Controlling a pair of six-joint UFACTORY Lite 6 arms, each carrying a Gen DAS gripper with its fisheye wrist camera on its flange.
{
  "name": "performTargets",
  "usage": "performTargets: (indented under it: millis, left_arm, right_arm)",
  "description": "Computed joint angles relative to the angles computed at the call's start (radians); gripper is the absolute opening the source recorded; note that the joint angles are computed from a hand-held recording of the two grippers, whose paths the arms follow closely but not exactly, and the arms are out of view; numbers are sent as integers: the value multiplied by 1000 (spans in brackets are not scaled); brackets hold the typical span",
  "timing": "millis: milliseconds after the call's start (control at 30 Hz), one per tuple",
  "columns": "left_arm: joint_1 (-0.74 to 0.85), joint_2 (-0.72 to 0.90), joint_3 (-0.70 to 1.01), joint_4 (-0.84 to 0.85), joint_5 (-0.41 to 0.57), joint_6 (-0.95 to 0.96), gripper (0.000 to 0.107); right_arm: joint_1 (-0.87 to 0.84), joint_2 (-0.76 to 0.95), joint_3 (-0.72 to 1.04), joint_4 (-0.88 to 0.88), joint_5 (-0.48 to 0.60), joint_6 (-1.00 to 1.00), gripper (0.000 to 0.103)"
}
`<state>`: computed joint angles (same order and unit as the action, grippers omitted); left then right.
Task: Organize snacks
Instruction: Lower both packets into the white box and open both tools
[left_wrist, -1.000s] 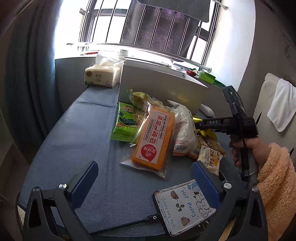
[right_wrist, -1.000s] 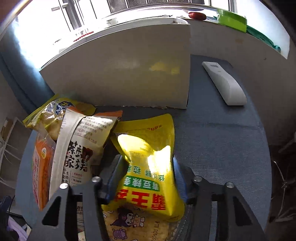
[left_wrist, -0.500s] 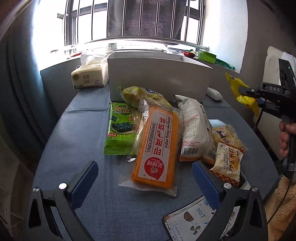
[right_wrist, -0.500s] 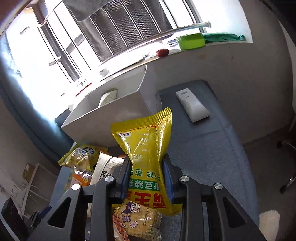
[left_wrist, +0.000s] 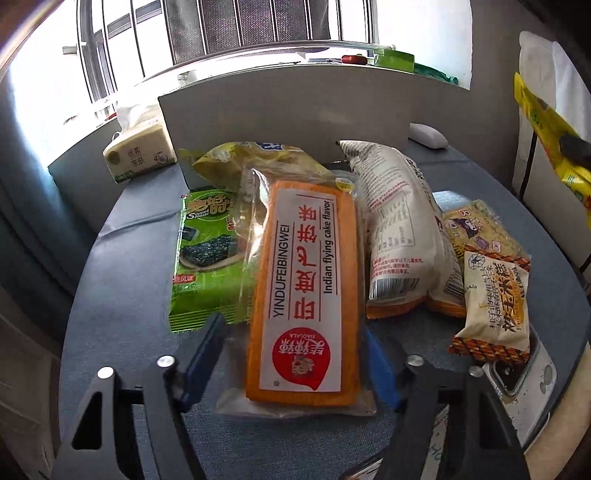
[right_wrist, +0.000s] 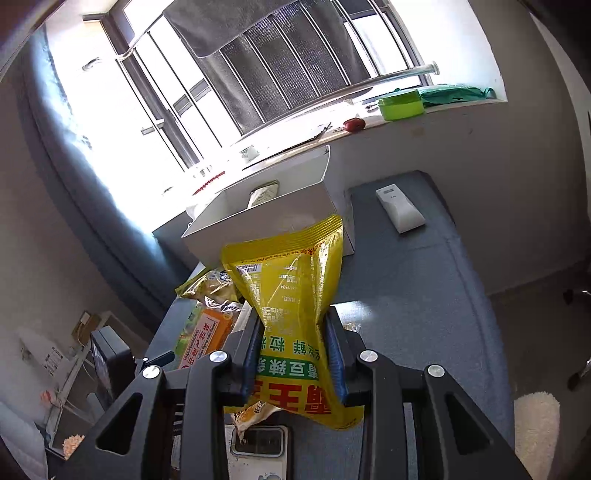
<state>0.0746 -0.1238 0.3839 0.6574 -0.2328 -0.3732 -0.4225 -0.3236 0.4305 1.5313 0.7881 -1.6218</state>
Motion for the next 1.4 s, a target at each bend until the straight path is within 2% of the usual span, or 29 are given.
performTargets:
  millis: [67, 200, 333, 467, 600, 833, 1000, 1100, 1167, 1300, 1400]
  left_arm:
    - [24, -60, -21, 123, 14, -99, 58]
    - [145, -186, -75, 542, -61, -494, 57]
    - [303, -321, -74, 947, -217, -871, 57]
    - [397, -303, 39, 1078, -364, -1036, 57]
    - [371, -216, 205, 1094, -384, -1125, 57]
    - [259, 37, 577, 1079, -339, -1219, 57]
    - [167, 290, 896, 1142, -251, -1313, 57]
    - [133, 469, 1138, 1287, -246, -1506, 57]
    - [109, 601, 1329, 1452, -263, -1704, 57]
    - [73, 877, 1736, 1741, -361, -2054, 57]
    - [49, 1044, 1989, 1896, -422, -2209, 58]
  right_arm:
    - [1, 3, -10, 0, 3, -6, 35]
    - [21, -6, -35, 6, -3, -21, 35]
    - [53, -9, -40, 26, -13, -28, 35]
    - [113, 19, 1, 51, -47, -23, 35]
    - [167, 74, 97, 58, -66, 9, 35]
    - [254, 275, 381, 95, -124, 89, 35]
    - [308, 450, 629, 116, -164, 155, 35]
    - [332, 604, 849, 52, -176, 291, 35]
    - [348, 707, 1001, -18, -188, 401, 35]
    - [385, 926, 1333, -281, -223, 690, 35]
    - [403, 1085, 1577, -517, -206, 922, 35]
